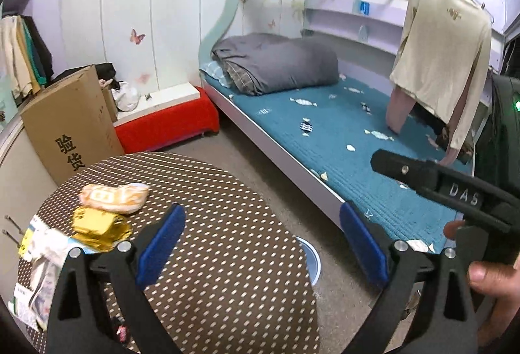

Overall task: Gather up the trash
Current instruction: 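Move both tools back over the table toward the wrappers, then grasp the red wrapper with the left tool while the right tool grasps the black-gold wrapper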

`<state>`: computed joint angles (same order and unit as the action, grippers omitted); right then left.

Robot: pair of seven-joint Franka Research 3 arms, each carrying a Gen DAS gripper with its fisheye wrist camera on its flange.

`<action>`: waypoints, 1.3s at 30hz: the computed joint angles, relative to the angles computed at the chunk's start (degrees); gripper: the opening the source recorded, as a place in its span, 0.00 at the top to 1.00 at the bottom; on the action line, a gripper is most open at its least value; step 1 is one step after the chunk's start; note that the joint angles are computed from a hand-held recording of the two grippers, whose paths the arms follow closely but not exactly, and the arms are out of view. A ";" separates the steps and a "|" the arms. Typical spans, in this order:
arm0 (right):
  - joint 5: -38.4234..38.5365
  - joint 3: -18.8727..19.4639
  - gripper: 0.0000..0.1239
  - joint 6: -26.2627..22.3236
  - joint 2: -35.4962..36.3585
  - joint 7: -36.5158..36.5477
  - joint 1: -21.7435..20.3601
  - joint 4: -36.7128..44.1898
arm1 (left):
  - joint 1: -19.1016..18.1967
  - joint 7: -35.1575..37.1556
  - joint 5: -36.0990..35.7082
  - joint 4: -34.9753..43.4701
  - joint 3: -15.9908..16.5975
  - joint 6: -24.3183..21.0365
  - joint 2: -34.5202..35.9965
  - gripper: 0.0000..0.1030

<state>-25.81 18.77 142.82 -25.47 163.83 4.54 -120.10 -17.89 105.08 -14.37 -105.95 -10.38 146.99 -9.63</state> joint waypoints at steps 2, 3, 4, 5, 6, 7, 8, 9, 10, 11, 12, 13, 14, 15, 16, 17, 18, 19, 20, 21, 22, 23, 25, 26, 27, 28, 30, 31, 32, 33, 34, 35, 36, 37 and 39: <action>-0.73 1.21 0.22 -0.57 1.09 0.02 0.33 2.13 | 0.11 0.91 -1.19 -1.71 0.84 0.37 -1.95 0.09; -1.16 1.63 0.22 -0.85 1.71 -0.12 0.65 3.14 | 0.19 1.47 -1.91 -2.79 1.51 0.62 -3.16 0.09; -1.55 2.07 0.22 -1.08 2.61 -0.51 1.22 4.37 | 0.25 1.80 -2.30 -3.67 2.03 0.93 -4.06 0.09; -1.71 2.14 0.22 -1.19 3.39 -1.00 1.93 5.28 | 0.29 2.23 -2.67 -4.67 2.62 1.14 -5.08 0.09; -1.79 2.04 0.22 -1.15 4.14 -1.72 2.75 6.06 | 0.42 2.52 -2.89 -5.64 3.26 1.27 -6.10 0.09; -2.11 2.17 0.22 -1.26 5.21 -2.53 3.57 7.16 | 0.52 2.76 -3.05 -6.57 3.84 1.39 -7.02 0.08; -2.45 2.22 0.22 -1.45 6.07 -2.97 4.35 7.98 | 0.64 2.83 -3.10 -7.56 4.34 1.63 -7.92 0.08; -2.58 2.23 0.22 -1.47 7.20 -3.39 5.28 8.95 | 0.89 2.94 -3.10 -8.69 5.01 1.74 -8.96 0.08; -2.72 1.97 0.22 -1.31 7.94 -3.56 6.13 9.45 | 1.15 2.91 -2.94 -9.61 5.60 1.74 -9.81 0.08; -2.86 1.79 0.22 -1.03 8.93 -3.95 7.06 10.20 | 1.31 2.70 -2.69 -10.35 5.91 1.77 -10.52 0.08; -3.18 1.68 0.22 -1.08 10.00 -4.35 7.96 11.11 | 1.66 2.65 -2.49 -11.45 6.56 1.92 -11.47 0.08; -3.40 1.34 0.22 -1.13 10.98 -4.76 8.83 11.91 | 1.75 2.84 -2.58 -12.43 7.26 2.09 -12.28 0.08; -3.59 1.05 0.22 -1.26 11.91 -5.10 9.75 12.72 | 1.77 3.12 -2.67 -13.35 7.91 2.24 -12.99 0.08; -3.87 0.76 0.22 -1.36 12.77 -5.26 10.64 13.47 | 2.27 2.98 -2.22 -14.49 8.38 2.33 -13.94 0.08; -4.07 0.45 0.22 -1.34 13.81 -5.54 11.57 14.37 | 2.58 2.99 -1.86 -15.38 8.87 2.41 -14.65 0.08; -4.19 0.08 0.22 -1.49 14.85 -6.00 12.51 15.32 | 2.71 3.01 -1.65 -16.00 9.26 2.61 -15.01 0.08; -4.26 -0.23 0.22 -1.78 16.16 -6.84 13.55 16.55 | 2.97 3.25 -1.45 -17.07 9.90 2.72 -15.80 0.08; -4.33 -0.68 0.22 -2.07 16.99 -7.42 14.44 17.38 | 3.24 3.43 -1.18 -18.02 10.43 2.85 -16.49 0.08; -4.34 -1.07 0.22 -2.39 18.04 -8.00 15.39 18.37 | 3.48 3.73 -1.03 -19.01 11.09 2.94 -17.22 0.08; -4.28 -1.49 0.22 -2.72 19.02 -8.40 16.30 19.29 | 3.66 3.83 -0.91 -19.73 11.56 2.94 -17.72 0.08; -3.77 -1.95 0.22 -2.83 20.31 -9.31 17.31 20.33 | 3.93 3.90 -0.81 -20.92 12.04 3.10 -18.52 0.08; -3.30 -2.45 0.22 -2.89 21.30 -10.16 18.26 21.08 | 4.12 4.22 -0.83 -21.91 12.79 3.06 -19.17 0.08; -2.01 -3.33 0.22 -3.21 23.48 -12.66 20.28 22.65 | 4.95 4.42 -0.60 -23.45 14.03 2.35 -19.97 0.08; -0.99 -3.80 0.22 -3.37 24.77 -14.35 21.26 23.56 | 5.28 4.56 -0.50 -23.97 14.40 2.24 -20.26 0.08; 0.08 -4.24 0.22 -3.58 26.11 -16.06 22.22 24.46 | 5.79 4.71 -0.30 -24.72 14.84 2.16 -20.59 0.08; 0.72 -4.76 0.22 -3.69 26.81 -17.06 23.06 24.85 | 6.26 4.84 -0.10 -25.30 15.20 1.95 -20.76 0.08; 2.77 -5.60 0.22 -4.45 29.04 -20.01 24.80 26.14 | 7.31 5.10 0.50 -26.33 15.74 1.26 -20.79 0.08; 4.03 -6.00 0.22 -4.94 30.27 -21.63 25.57 26.97 | 7.62 5.56 0.56 -26.81 16.18 0.75 -20.72 0.08; 5.27 -6.44 0.22 -5.15 31.30 -23.21 26.23 27.72 | 7.78 6.26 0.40 -27.37 16.68 0.21 -20.72 0.08; 6.07 -6.83 0.22 -5.48 32.53 -24.40 27.02 28.84 | 7.94 6.90 0.19 -27.67 17.04 -0.34 -20.57 0.08; 7.10 -7.19 0.22 -5.60 33.57 -26.21 27.66 29.55 | 8.09 7.39 -0.09 -27.99 17.17 -0.57 -20.47 0.09; 7.95 -7.60 0.22 -5.77 34.40 -27.81 28.27 30.23 | 8.05 8.47 -0.62 -28.21 17.73 -0.92 -20.25 0.09; 8.92 -7.94 0.22 -5.95 35.61 -29.86 28.83 31.23 | 8.02 9.51 -1.12 -28.37 18.08 -1.37 -19.93 0.09; 9.30 -8.41 0.22 -5.87 36.38 -30.75 29.52 31.70 | 8.13 10.32 -1.50 -28.57 18.11 -1.57 -19.70 0.09; 11.27 -9.01 0.22 -5.59 38.28 -33.97 30.25 33.32 | 8.05 12.54 -2.46 -28.51 18.40 -2.23 -19.00 0.09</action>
<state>-14.54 9.75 137.24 12.81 129.86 34.79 -86.78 -9.85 117.62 -16.83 -134.47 8.02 144.76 -28.63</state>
